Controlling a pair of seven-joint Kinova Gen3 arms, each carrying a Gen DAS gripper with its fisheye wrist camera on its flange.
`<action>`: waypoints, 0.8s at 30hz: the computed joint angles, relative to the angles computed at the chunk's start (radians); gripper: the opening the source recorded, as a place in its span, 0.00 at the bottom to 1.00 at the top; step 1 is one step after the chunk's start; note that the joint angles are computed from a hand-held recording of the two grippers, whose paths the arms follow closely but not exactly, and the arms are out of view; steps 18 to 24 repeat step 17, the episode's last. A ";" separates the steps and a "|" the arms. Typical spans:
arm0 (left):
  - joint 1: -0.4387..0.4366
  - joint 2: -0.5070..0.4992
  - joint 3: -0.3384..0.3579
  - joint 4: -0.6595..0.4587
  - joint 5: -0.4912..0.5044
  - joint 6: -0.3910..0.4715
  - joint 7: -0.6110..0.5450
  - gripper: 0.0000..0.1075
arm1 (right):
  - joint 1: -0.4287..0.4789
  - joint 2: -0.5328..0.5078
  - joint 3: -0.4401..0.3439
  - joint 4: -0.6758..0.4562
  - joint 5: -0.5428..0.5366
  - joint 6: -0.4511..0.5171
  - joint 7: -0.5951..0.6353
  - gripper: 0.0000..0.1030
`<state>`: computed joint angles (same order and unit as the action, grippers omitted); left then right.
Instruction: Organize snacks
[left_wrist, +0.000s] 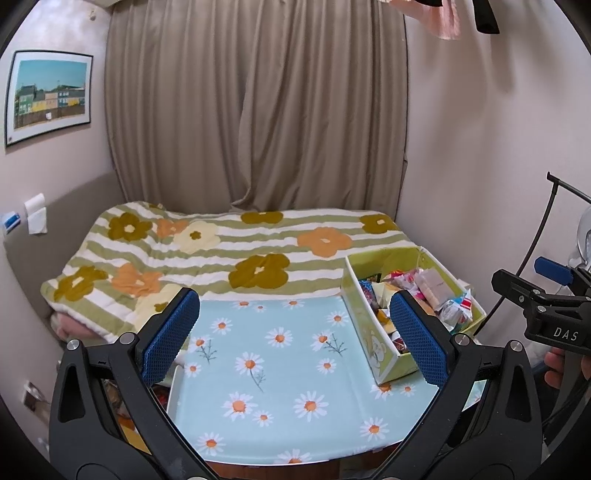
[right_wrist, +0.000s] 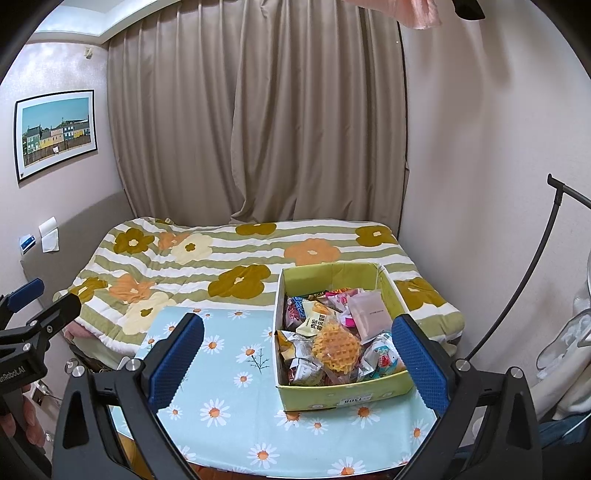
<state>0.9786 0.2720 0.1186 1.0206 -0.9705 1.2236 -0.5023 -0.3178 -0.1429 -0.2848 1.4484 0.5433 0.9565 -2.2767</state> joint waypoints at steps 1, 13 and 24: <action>0.001 -0.002 -0.001 0.005 -0.003 -0.004 0.006 0.95 | 0.000 0.000 -0.001 0.000 0.002 0.000 -0.002 0.98; 0.062 0.033 -0.021 -0.010 -0.120 0.084 0.050 0.95 | -0.003 0.005 -0.008 -0.009 0.004 0.011 -0.012 0.98; 0.052 0.002 -0.015 0.049 -0.126 0.038 0.081 0.95 | -0.016 0.014 -0.015 -0.017 0.018 0.029 -0.034 0.98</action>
